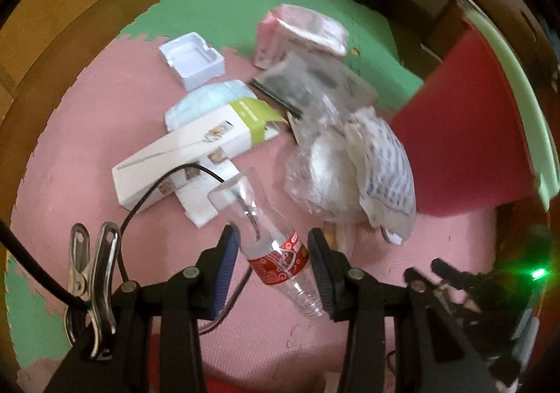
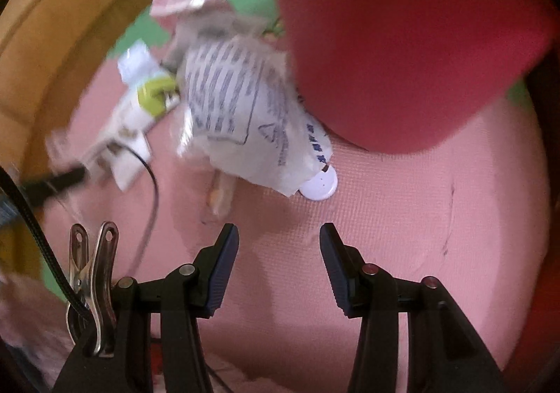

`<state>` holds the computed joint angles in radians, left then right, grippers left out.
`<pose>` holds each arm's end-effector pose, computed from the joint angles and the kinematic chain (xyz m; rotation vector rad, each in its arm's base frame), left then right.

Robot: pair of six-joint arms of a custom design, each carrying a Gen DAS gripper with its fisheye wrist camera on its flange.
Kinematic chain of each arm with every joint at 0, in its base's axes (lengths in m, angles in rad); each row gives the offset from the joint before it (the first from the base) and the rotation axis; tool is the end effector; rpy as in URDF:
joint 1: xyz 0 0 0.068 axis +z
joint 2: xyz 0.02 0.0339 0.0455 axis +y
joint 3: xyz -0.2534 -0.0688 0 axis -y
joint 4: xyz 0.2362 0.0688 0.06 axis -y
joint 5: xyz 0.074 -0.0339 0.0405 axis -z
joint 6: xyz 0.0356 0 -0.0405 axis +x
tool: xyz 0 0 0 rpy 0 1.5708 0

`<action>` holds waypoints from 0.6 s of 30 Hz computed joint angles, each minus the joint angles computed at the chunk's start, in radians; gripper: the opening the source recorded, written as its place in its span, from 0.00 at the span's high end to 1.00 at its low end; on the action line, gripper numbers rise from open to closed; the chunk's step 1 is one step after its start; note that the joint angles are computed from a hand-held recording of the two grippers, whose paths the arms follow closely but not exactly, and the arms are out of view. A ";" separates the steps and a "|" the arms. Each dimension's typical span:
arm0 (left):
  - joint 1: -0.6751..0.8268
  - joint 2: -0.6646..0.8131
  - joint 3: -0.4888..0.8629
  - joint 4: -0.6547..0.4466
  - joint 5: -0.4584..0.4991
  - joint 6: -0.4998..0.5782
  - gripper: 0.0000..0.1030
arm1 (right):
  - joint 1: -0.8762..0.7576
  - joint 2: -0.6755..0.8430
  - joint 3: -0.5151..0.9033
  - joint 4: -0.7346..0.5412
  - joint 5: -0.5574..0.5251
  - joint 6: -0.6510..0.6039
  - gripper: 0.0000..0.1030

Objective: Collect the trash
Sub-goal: 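Lower the left tool onto the clear red-label bottle and close on it, then grasp the white plastic piece with the right tool while the left tool holds the bottle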

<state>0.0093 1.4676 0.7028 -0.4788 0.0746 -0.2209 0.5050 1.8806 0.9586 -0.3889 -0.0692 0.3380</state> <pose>0.2411 -0.0004 0.1416 -0.3066 2.8034 -0.1538 0.2753 0.1550 0.0970 -0.2569 2.9111 0.2486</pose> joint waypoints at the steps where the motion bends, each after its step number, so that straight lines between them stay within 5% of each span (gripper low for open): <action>1: 0.012 0.010 0.006 0.005 0.010 0.000 0.58 | 0.013 0.028 0.022 -0.010 0.011 -0.022 0.52; 7: 0.065 0.051 0.000 0.019 0.057 0.023 0.58 | 0.065 0.168 0.119 -0.021 0.126 -0.113 0.52; 18: 0.058 0.045 -0.012 0.042 0.072 0.042 0.58 | 0.033 0.288 0.147 0.073 0.165 -0.146 0.52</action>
